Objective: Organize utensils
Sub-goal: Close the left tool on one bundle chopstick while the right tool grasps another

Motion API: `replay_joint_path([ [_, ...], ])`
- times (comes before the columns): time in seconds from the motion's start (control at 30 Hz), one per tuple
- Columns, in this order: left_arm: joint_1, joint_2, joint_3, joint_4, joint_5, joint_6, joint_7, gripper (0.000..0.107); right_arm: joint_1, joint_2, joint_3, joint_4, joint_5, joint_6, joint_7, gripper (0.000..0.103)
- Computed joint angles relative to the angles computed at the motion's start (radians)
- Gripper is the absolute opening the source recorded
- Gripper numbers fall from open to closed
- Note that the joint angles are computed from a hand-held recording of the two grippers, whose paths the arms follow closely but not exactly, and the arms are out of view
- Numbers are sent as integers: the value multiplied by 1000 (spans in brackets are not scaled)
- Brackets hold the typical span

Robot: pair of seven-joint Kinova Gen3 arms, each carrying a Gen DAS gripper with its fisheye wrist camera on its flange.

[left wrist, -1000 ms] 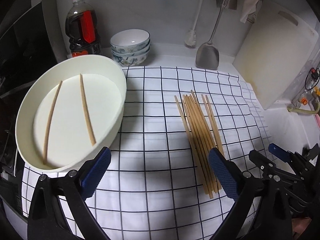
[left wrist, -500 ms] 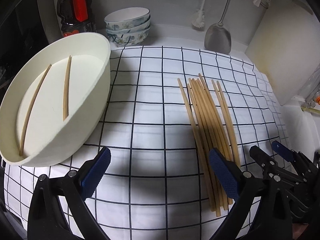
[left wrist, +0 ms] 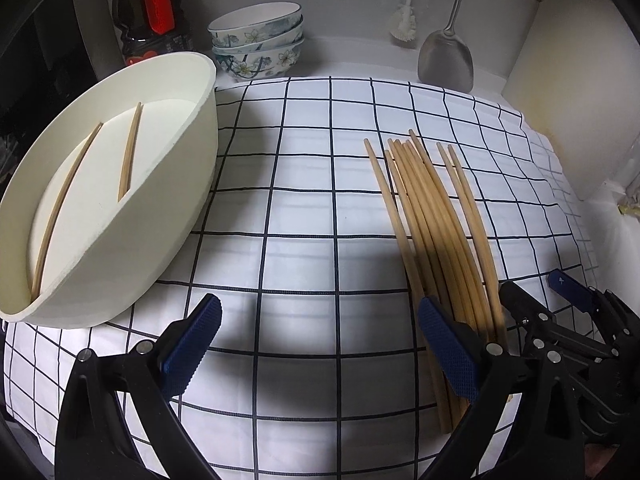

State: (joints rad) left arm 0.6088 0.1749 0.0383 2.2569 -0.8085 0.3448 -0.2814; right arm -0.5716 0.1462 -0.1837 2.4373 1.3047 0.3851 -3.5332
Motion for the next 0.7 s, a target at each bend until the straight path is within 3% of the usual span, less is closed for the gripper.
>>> replay_joint_path([
  [0.47, 26, 37, -22, -23, 25, -4, -18, 97, -61, 31, -21, -23, -55, 84, 88, 69],
  [0.7, 48, 55, -37, -39, 29, 0, -19, 97, -32, 25, 1, 2, 20, 81, 18, 69],
])
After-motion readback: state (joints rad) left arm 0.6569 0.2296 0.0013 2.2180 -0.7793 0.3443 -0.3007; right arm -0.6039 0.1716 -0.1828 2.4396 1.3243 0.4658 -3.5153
